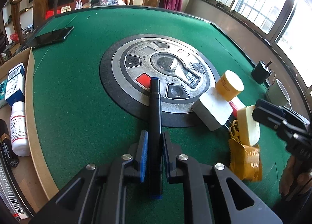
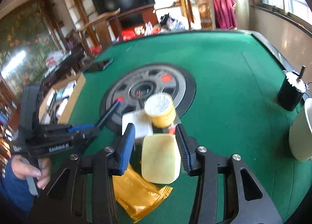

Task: Organize objects
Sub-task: 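Grasp the pale yellow soap box with the right tool while the left tool holds the pen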

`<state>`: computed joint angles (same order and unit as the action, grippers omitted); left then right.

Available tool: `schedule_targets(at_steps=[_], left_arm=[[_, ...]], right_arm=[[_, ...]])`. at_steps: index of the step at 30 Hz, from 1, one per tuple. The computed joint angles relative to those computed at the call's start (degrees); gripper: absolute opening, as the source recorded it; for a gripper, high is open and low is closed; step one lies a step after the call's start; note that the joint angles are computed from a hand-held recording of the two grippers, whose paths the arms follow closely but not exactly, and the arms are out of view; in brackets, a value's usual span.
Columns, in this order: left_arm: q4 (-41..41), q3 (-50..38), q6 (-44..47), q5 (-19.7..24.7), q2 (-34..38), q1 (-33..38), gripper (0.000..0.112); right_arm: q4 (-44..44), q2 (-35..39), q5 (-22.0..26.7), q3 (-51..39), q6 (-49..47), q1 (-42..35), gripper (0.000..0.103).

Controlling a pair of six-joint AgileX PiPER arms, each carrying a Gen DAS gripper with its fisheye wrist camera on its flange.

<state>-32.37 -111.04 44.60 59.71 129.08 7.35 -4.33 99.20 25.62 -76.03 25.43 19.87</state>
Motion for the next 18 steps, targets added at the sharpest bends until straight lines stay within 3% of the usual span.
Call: schedule_targets(at_steps=[3,8,12,14,18], left_arm=[[-0.06,0.56,0.15,-0.58,-0.25,-0.09,0.014],[0.49,4.12,1.21,-4.82,-2.07,-1.1,0.014],[0.85,9.03,3.3,-11.02,-4.41,-2.34,0.015],[0.94,10.47,3.87,-13.17,-5.04,-2.73,0.015],[0.28,12.07,5.31,-15.84,-5.52,-3.09,0.02]], right_arm=[[-9.77,1.52,5.8,-2.35,8.44,2.64,0.044],[-18.17,2.45,11.73,-2.89,18.68,6.05,0.044],[-20.36,3.96,14.6,-4.21,21.75,8.1,0.058],[-20.29,5.16,17.28,-5.64,23.08,8.8,0.06],[-18.83,6.4,17.53,-5.94,24.7,8.67,0.06]])
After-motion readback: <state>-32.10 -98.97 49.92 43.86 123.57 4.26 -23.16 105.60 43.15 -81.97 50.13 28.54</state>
